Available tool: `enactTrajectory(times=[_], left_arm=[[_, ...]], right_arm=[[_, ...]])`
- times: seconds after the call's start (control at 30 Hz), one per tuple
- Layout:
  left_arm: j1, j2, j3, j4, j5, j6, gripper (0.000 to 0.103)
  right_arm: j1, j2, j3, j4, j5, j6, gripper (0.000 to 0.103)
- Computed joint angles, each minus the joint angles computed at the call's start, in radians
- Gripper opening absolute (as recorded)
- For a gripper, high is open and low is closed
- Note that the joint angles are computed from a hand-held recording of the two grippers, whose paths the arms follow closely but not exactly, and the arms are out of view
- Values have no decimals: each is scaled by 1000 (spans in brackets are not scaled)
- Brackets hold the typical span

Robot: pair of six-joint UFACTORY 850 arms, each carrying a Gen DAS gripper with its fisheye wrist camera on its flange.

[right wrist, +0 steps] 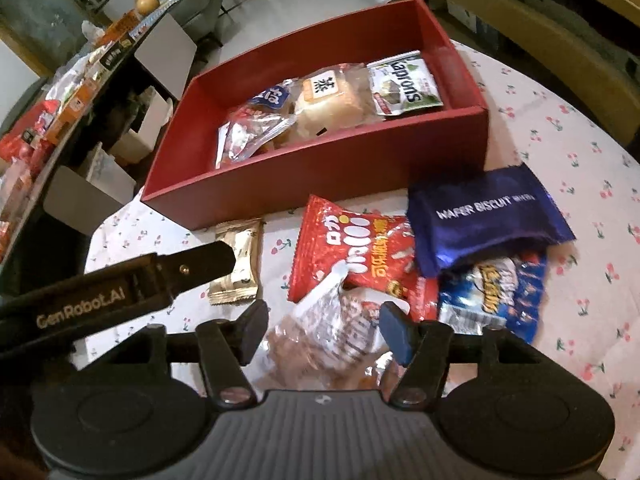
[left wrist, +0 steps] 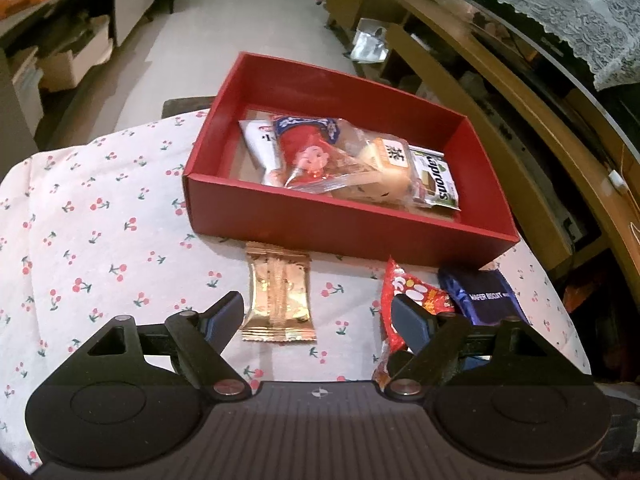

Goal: Organize snacks
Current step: 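Move both tools back to the remaining snacks on the cloth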

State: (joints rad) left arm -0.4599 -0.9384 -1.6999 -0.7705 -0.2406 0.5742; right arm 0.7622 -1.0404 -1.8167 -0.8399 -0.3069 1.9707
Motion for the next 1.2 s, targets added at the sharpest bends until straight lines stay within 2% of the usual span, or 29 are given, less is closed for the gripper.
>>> enactTrajectory(times=[0.13,0.23,0.4,0.5,0.6,0.7,0.73,0.8,0.93,1.03,1.1,1.2], left_arm=[[4,-6,-8,13,-9,-15,85],[4,-10,-11,40,-9,-39,86],[3,-28,-33,149,-9,-161,86],[7,-32,-39,175,-5,-203,86],[9,-34,-41,189,-9,-220,86],[9,-34,-42,196,-12,-228,86],[9,-33,-42,189,-13,-220,86],[10,-30,-38,173,-12,-204,86],[13,-27,-34,160,-9,-198,86],[16,-24,-29,152,-8,-193,86],[18,-23,-28,159,-13,-193,86],[21,-20,-21,130,-28,-143,86]], right_arm=[[2,-5,-12,28,-19,-46,69],[7,10,9,18,-65,-50,69],[6,24,32,-25,-37,20,70],[14,-4,-23,32,-63,-66,75],[18,-53,-103,162,-121,-230,77],[21,-75,-137,144,-158,-240,77],[20,-76,-139,140,-160,-243,76],[21,-79,-145,136,-170,-283,60],[23,-41,-84,46,-77,-289,51],[26,-20,-49,-21,1,-288,50],[23,-8,-26,-92,45,-208,50],[13,0,-12,-95,30,-134,50]])
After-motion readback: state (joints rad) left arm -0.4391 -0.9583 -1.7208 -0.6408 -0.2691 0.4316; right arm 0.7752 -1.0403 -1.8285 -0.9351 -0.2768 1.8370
